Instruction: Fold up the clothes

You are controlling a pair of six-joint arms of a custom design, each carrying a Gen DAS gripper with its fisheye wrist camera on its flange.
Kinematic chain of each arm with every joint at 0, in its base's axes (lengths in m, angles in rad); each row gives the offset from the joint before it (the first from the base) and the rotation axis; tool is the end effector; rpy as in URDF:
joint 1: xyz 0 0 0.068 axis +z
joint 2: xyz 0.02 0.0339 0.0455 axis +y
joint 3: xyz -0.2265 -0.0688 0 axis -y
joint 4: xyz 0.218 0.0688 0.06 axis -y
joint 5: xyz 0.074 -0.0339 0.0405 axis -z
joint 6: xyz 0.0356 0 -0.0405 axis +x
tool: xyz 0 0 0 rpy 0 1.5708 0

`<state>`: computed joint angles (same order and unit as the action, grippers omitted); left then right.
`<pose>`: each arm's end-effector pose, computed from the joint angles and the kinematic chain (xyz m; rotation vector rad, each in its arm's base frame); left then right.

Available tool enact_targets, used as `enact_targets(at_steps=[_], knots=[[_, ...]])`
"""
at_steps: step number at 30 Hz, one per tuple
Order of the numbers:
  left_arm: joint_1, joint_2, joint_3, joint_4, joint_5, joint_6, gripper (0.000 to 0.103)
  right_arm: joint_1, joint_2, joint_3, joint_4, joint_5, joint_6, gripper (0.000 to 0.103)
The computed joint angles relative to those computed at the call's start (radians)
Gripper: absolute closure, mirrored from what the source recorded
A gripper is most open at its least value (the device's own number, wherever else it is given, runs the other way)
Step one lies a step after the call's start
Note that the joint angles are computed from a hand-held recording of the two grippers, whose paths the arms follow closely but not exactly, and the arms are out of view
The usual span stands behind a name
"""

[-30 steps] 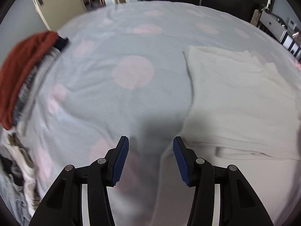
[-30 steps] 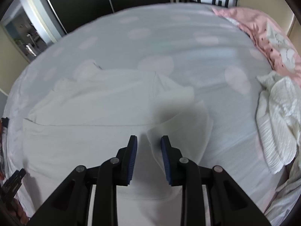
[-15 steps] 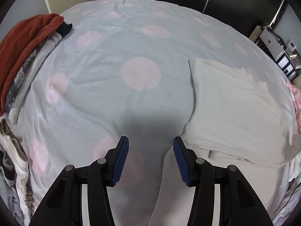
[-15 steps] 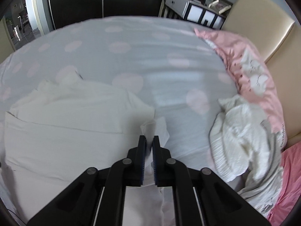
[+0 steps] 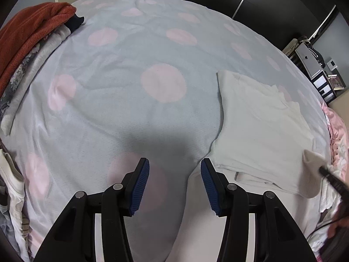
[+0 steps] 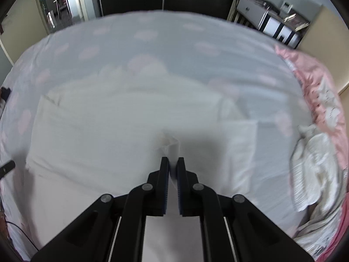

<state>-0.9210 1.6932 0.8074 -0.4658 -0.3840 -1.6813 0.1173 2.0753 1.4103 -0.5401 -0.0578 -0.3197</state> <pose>0.1651 -0.1952 0.1030 -1.0598 2.4959 -0.1471 0.3744 0.0462 0.1222 -0.6153 2.7028 0.0279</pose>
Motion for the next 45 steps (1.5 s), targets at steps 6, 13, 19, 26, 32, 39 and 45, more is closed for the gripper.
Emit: enact_targets(at_steps=[6, 13, 19, 26, 32, 39, 45], knots=[[0.006, 0.017, 0.001, 0.044, 0.03, 0.029, 0.052, -0.033, 0.024, 0.001, -0.099, -0.081, -0.038, 0.093], [0.0, 0.073, 0.06, 0.041, 0.073, 0.07, 0.052, -0.21, -0.112, -0.072, -0.178, -0.152, -0.13, 0.089], [-0.048, 0.116, 0.111, 0.011, 0.102, 0.044, 0.052, -0.447, -0.194, -0.171, -0.189, -0.184, -0.235, 0.089], [-0.11, 0.165, 0.134, 0.01, 0.149, -0.045, 0.052, -0.756, -0.226, -0.284, -0.256, -0.332, -0.367, 0.089], [-0.253, 0.192, 0.202, -0.081, 0.155, -0.172, 0.052, -0.937, -0.279, -0.442, -0.169, -0.344, -0.524, 0.087], [-0.397, 0.251, 0.262, -0.138, 0.232, -0.352, 0.052, -1.028, -0.212, -0.405, -0.175, -0.346, -0.549, 0.061], [-0.441, 0.346, 0.384, -0.256, 0.327, -0.423, 0.045, -1.033, -0.061, -0.3, -0.193, -0.279, -0.46, 0.061]])
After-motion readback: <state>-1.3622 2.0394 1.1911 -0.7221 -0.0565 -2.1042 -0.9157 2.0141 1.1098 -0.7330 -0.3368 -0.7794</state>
